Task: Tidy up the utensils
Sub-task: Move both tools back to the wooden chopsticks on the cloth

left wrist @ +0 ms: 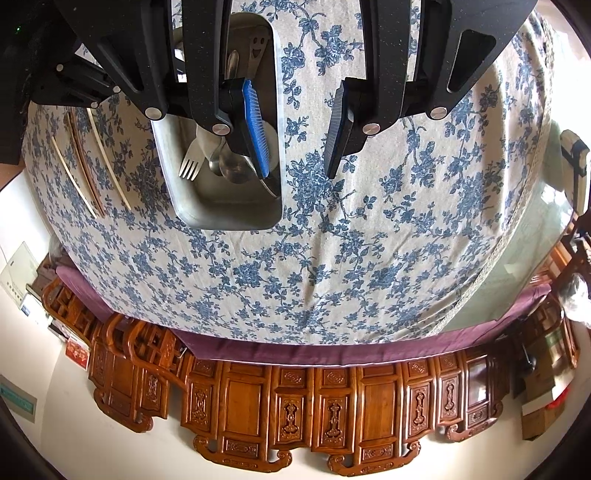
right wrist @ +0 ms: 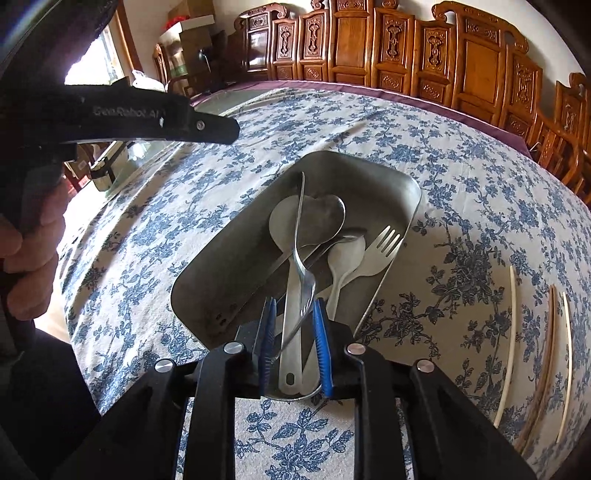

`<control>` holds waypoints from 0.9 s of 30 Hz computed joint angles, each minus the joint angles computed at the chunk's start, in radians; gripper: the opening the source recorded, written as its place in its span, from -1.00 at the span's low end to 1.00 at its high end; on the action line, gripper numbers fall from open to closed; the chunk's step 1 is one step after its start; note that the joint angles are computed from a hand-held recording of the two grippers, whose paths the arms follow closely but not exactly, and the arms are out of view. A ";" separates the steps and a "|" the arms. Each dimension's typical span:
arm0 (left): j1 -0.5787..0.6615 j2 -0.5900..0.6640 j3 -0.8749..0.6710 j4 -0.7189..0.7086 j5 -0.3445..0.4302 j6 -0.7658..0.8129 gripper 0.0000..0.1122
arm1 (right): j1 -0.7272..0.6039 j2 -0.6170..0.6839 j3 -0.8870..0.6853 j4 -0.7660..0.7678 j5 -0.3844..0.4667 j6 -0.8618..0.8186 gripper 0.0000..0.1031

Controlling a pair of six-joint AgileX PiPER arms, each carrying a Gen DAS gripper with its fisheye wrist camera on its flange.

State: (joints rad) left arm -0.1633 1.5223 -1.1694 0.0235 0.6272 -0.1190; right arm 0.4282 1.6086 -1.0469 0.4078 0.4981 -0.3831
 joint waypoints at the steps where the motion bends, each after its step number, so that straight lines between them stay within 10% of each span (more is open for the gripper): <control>1: -0.004 0.001 0.000 0.004 -0.001 -0.005 -0.48 | -0.004 -0.008 0.004 0.000 -0.001 -0.003 -0.46; 27: -0.294 0.082 -0.064 0.116 0.003 -0.177 -0.47 | -0.656 -0.169 0.122 0.237 0.069 -0.520 -0.41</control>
State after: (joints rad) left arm -0.4569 1.6044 -1.2337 0.1396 0.6300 -0.2961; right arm -0.2278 1.4398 -0.9253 0.6453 0.5666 -0.9033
